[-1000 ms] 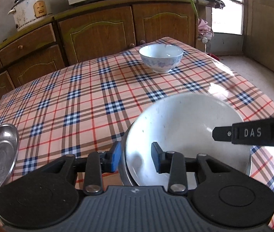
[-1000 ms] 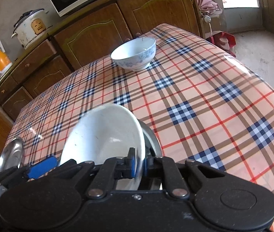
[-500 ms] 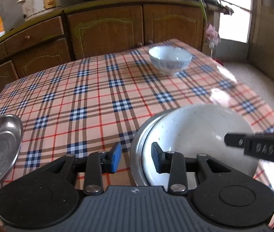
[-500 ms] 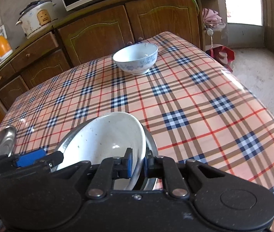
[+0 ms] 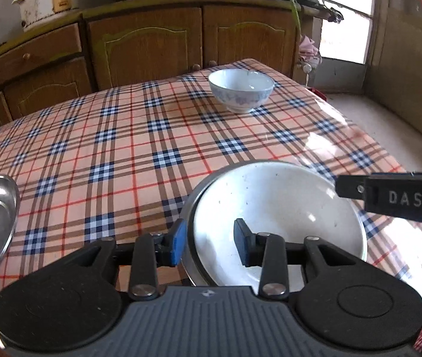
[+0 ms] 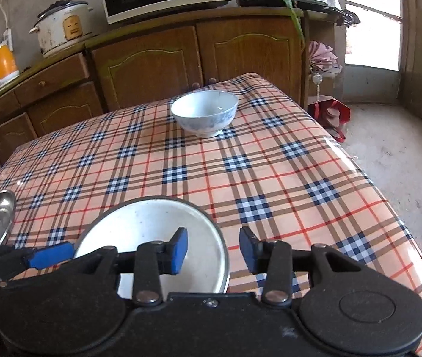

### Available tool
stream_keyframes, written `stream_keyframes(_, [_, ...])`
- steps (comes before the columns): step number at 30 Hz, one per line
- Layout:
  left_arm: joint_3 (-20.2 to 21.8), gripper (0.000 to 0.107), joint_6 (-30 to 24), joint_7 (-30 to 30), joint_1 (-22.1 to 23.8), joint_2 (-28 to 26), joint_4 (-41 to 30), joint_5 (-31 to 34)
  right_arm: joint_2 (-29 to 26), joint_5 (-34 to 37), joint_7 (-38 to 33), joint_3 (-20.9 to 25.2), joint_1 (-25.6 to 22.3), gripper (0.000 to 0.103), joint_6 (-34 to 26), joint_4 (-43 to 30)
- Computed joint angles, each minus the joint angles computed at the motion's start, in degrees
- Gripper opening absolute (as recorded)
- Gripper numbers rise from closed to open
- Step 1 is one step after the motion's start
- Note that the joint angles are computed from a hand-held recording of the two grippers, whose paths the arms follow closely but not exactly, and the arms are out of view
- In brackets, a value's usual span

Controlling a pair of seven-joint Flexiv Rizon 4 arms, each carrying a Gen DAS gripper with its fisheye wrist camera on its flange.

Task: Organize plates and bowls

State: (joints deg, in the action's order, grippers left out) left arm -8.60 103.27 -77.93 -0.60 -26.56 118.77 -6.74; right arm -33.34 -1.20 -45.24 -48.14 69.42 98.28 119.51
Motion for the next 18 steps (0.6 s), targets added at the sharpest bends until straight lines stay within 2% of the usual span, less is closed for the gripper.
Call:
stream_keyframes(8, [-2.64, 0.041, -0.40, -1.41, 3.00, 1.70, -0.10, 0.00, 0.97, 1.07, -0.82, -2.27, 0.94, 0.049, 0.83, 0.54])
stream_keyframes(16, [0.79, 0.043, -3.54, -1.48, 0.26, 2.07, -2.85, -2.10, 1.86, 0.46, -2.56, -1.20, -0.84, 0.049, 0.61, -1.10])
stream_keyframes(18, [0.36, 0.044, -4.22, -1.04, 0.59, 2.20, -3.36, -2.47, 1.83, 0.07, -2.78, -0.81, -1.44, 0.049, 0.58, -1.81])
